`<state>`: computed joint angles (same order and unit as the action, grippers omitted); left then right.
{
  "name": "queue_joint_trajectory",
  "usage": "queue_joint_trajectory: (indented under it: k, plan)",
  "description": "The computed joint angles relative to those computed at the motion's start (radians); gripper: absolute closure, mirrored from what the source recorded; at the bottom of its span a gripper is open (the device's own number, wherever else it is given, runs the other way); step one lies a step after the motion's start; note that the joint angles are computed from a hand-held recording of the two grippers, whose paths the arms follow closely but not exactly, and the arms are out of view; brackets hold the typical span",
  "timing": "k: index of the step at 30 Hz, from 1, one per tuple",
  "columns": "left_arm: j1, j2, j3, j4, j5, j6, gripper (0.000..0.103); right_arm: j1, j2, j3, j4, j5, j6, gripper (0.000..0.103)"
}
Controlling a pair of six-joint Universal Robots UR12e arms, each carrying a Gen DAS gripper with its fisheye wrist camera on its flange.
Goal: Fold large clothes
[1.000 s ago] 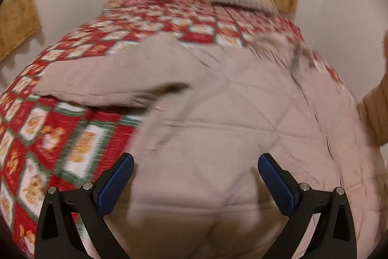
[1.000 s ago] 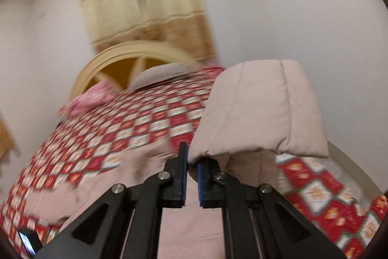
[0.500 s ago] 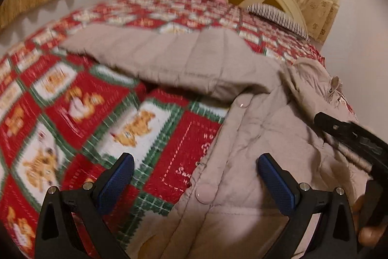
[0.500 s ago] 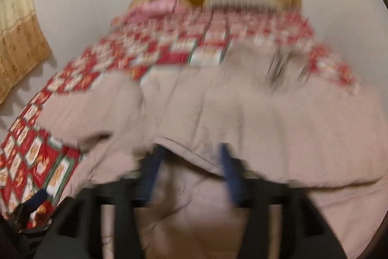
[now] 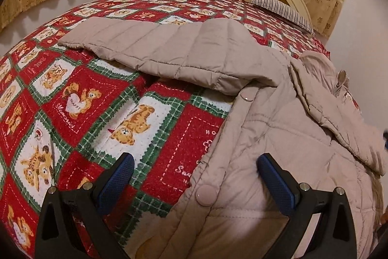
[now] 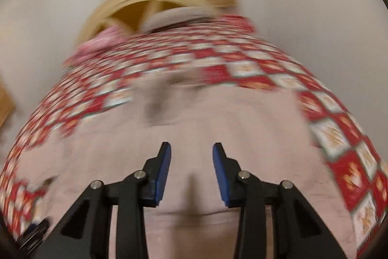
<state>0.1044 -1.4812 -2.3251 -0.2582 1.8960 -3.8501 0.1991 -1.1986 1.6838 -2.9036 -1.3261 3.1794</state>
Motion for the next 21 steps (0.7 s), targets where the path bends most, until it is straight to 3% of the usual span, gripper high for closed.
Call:
queue_joint_trajectory:
  k: [3, 4, 6, 10, 13, 17, 19, 21]
  plan:
    - [-0.001, -0.002, 0.005, -0.012, 0.005, 0.003, 0.001, -0.038, 0.020, -0.001, 0.062, -0.032, 0.080, 0.062]
    - [-0.003, -0.003, 0.007, -0.017, 0.009, 0.004, 0.001, -0.050, 0.038, -0.003, 0.106, -0.011, 0.096, 0.063]
    - [-0.003, -0.006, 0.012, -0.029, 0.012, 0.006, 0.001, -0.065, 0.046, 0.015, 0.067, 0.040, 0.109, 0.063]
    - [0.012, 0.006, -0.002, 0.001, -0.021, 0.009, 0.001, -0.027, 0.041, 0.014, 0.040, -0.054, 0.037, 0.043]
    - [0.069, 0.067, -0.041, 0.036, -0.130, 0.002, 0.001, -0.016, 0.032, 0.037, -0.031, -0.092, 0.020, 0.034]
    - [0.128, 0.152, -0.088, 0.114, 0.010, -0.134, 0.001, -0.031, 0.019, 0.083, -0.179, -0.096, 0.049, 0.030]
    - [0.194, 0.184, -0.086, 0.070, 0.065, -0.196, 0.001, -0.033, 0.020, 0.088, -0.206, -0.099, 0.054, 0.021]
    - [0.283, 0.193, -0.069, -0.005, 0.036, -0.195, 0.001, -0.032, 0.025, 0.077, -0.187, -0.098, 0.051, 0.021]
